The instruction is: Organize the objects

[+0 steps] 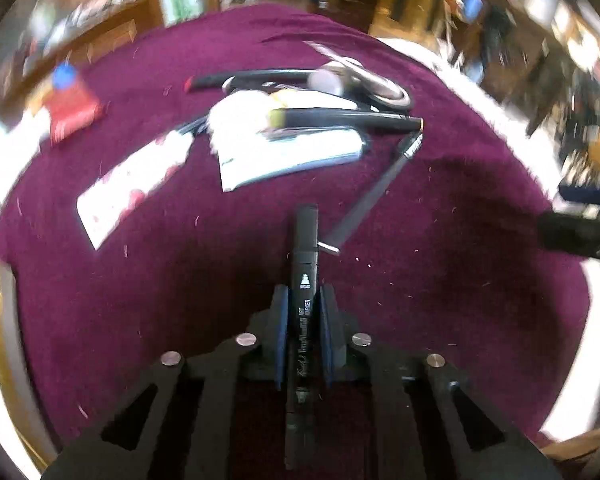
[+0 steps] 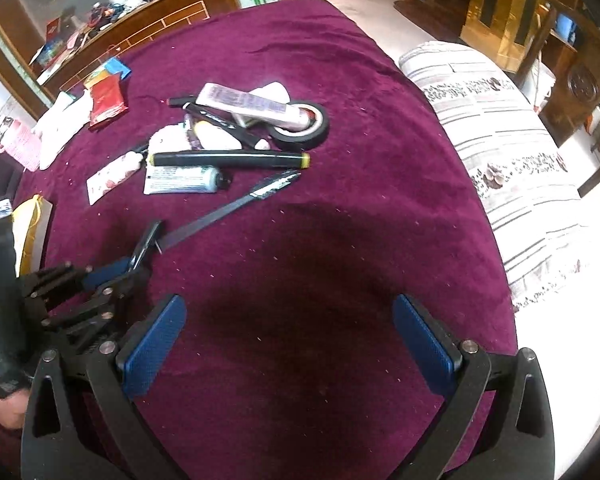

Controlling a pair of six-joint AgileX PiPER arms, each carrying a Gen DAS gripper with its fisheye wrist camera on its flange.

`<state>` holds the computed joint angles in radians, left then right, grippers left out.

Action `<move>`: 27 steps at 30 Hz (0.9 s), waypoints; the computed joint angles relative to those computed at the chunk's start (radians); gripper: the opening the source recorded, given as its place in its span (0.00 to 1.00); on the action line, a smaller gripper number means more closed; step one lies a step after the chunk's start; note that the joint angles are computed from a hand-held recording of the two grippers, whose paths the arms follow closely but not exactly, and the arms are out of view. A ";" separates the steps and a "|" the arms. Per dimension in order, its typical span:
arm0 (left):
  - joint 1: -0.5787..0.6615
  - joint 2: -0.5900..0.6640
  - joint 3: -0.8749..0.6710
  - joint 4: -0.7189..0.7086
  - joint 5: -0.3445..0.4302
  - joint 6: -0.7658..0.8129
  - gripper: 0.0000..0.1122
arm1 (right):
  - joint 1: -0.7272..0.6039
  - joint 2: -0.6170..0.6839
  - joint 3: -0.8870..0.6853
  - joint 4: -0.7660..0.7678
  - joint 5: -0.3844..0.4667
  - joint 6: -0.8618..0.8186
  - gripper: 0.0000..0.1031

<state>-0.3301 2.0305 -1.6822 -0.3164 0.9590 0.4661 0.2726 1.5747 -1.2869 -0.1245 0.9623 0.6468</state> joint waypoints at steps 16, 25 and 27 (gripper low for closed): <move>0.233 -0.317 0.381 -0.263 -0.113 0.069 0.10 | -0.022 0.423 -0.479 0.080 0.146 0.003 0.91; 0.285 -0.372 0.451 -0.276 -0.147 0.080 0.10 | 0.054 0.534 -0.584 -0.065 0.241 0.111 0.61; 0.294 -0.360 0.445 -0.280 -0.140 0.073 0.10 | 0.064 0.517 -0.560 -0.101 0.221 0.111 0.40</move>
